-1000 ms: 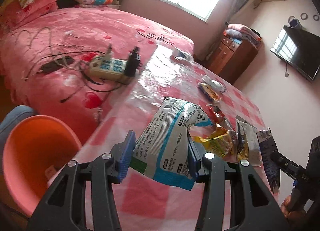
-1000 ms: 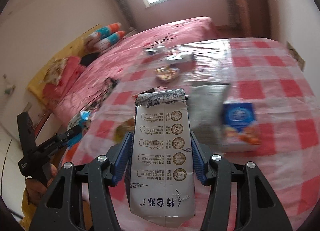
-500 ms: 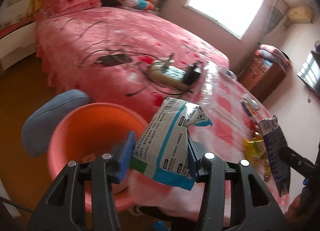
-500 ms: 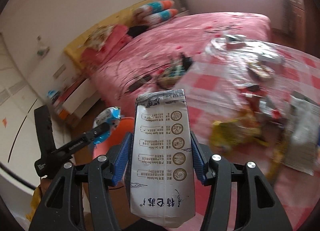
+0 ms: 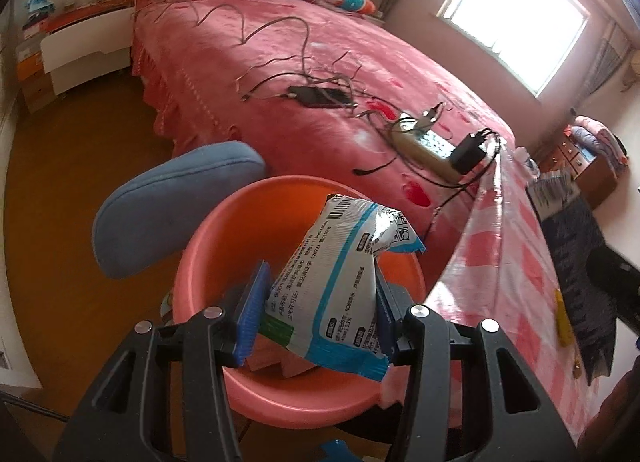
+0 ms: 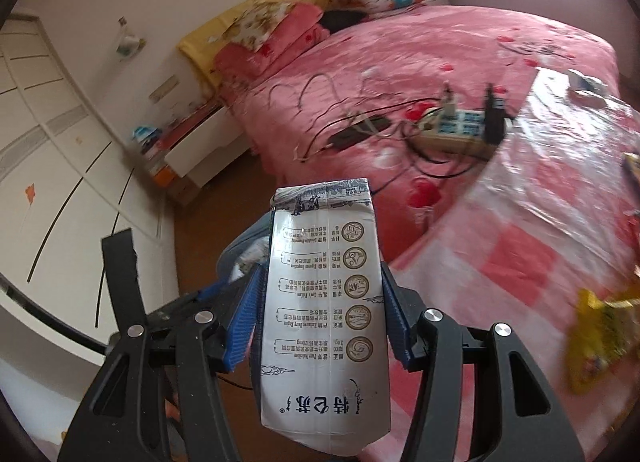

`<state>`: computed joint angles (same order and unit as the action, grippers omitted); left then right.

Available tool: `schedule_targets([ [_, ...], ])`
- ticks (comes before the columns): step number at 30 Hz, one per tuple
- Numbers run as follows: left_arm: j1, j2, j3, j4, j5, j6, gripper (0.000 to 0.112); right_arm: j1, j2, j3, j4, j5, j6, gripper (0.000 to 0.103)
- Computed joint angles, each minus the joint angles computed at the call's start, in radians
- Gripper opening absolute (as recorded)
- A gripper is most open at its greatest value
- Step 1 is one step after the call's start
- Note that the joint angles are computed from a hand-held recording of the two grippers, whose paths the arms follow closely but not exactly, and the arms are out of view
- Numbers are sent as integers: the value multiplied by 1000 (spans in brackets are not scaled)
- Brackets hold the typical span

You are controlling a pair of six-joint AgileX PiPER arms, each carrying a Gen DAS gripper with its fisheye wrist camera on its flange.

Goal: Collect trash
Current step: 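Carry the wet-wipe pack with the left tool and drop it into the orange bucket, then grasp the white bottle on the table with the right tool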

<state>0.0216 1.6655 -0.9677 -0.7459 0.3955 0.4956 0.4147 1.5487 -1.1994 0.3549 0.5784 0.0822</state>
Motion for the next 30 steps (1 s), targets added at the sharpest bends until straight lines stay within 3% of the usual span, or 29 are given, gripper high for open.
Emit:
schedule_targets([
  [5,-10,39,-9,70,-20,-74,51,13,119,-98,76,14,-77,57],
  [8,-25,46,-1,121,-57,-136,64,2,184,-142,155,31,-142,61],
  [10,-46,36,8,232,-103,-243,75,-22,203,-151,199,44,-162,72],
  [12,-62,24,17,327,-130,-320,75,-60,173,-114,257,34,-208,75],
  [18,-111,-4,19,508,-160,-475,76,-213,49,-64,110,40,-113,77],
  [24,-184,-9,-12,612,-156,-585,76,-525,60,-197,28,176,-105,77],
  [30,-267,-5,-47,818,-135,-799,77,-699,370,-712,-74,435,-82,77],
])
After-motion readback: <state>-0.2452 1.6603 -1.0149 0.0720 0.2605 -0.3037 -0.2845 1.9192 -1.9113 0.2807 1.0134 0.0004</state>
